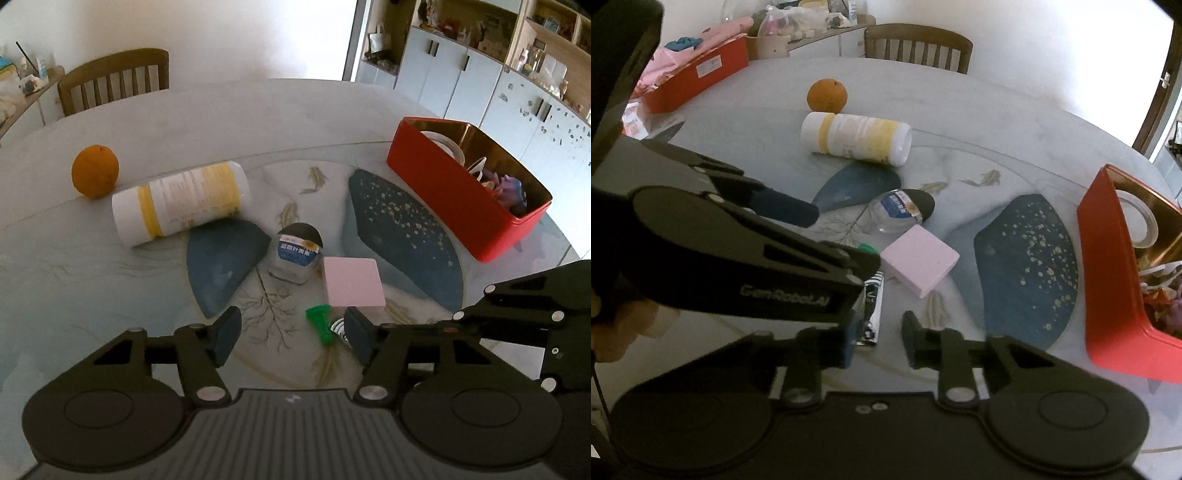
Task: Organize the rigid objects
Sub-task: 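Grasp the silver nail clipper with right gripper while left gripper grasps the green plastic piece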
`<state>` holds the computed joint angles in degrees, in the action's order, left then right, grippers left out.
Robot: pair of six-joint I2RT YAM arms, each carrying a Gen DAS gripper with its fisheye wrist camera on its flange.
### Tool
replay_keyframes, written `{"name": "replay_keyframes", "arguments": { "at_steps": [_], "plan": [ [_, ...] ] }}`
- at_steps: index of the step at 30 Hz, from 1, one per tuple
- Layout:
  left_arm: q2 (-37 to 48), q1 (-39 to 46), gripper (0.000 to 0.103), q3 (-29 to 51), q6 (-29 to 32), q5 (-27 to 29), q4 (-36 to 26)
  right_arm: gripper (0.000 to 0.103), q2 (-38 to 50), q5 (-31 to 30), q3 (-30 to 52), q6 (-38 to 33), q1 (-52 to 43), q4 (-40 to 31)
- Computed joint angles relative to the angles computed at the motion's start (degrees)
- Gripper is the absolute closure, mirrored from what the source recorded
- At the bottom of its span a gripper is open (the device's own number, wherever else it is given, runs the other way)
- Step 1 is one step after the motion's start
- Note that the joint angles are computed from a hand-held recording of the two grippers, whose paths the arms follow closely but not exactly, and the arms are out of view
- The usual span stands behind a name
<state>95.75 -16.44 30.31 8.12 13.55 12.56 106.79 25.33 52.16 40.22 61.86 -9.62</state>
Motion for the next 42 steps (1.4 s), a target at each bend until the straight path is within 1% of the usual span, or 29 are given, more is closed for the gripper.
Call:
{"name": "replay_keyframes", "arguments": {
  "at_steps": [1,3,4,5,6,8,10,13,15,20,24,27,33,42],
  "plan": [
    [0.31,-0.08,0.047,0.15,-0.11,-0.07,0.05,0.09,0.09,-0.09,-0.05,-0.36,-0.11,0.27],
    [0.88,-0.2,0.05,0.4,-0.2,-0.14,0.35,0.092,0.15,0.31,-0.14,-0.84,-0.03,0.44],
    [1.17,-0.37,0.052,0.39,-0.26,-0.41,0.76,0.093,0.09,0.24,-0.25,-0.98,-0.05,0.61],
    [1.38,-0.48,0.058,0.41,-0.17,-0.43,0.96,0.093,-0.01,0.22,-0.41,-1.18,-0.03,0.74],
    [1.63,-0.57,0.061,0.59,-0.13,-0.24,0.75,0.093,-0.01,0.41,-0.5,-1.41,0.06,0.76],
    [1.86,-0.92,0.062,0.39,-0.07,-0.59,1.59,0.093,-0.13,0.76,-0.79,-1.48,0.27,0.8],
    [2.07,-1.38,0.066,0.18,0.08,-1.13,2.43,0.093,-0.3,0.98,-0.98,-1.39,0.48,0.62],
    [2.22,-2.0,0.075,0.05,0.42,-1.02,2.95,0.093,-0.57,1.42,-1.24,-1.08,0.87,0.23],
    [2.17,-2.25,0.087,0.0,0.54,-0.82,2.89,0.093,-0.89,1.58,-1.6,-0.7,1.09,0.04],
    [2.32,-2.24,0.088,-0.18,-0.04,-0.62,3.7,0.093,-1.96,2.67,-2.72,0.99,1.96,-0.51],
    [1.19,-1.96,0.088,-0.62,-0.59,-0.4,3.21,0.093,-4.01,3.79,-4.23,2.72,2.49,-0.4],
    [-0.43,-1.6,0.088,-1.1,-0.81,-0.66,2.36,0.093,-6.06,4.56,-5.65,4.17,2.93,-0.37],
    [-4.05,-0.68,0.088,-1.77,-1.36,-0.2,-0.1,0.094,-9.74,7.23,-7.02,6.66,3.9,-2.47],
    [-8.62,-0.99,0.088,-2.17,-1.5,0.29,-3.4,0.094,-14.2,8.86,-9.34,8.75,4.53,-4.06]
  ]
}}
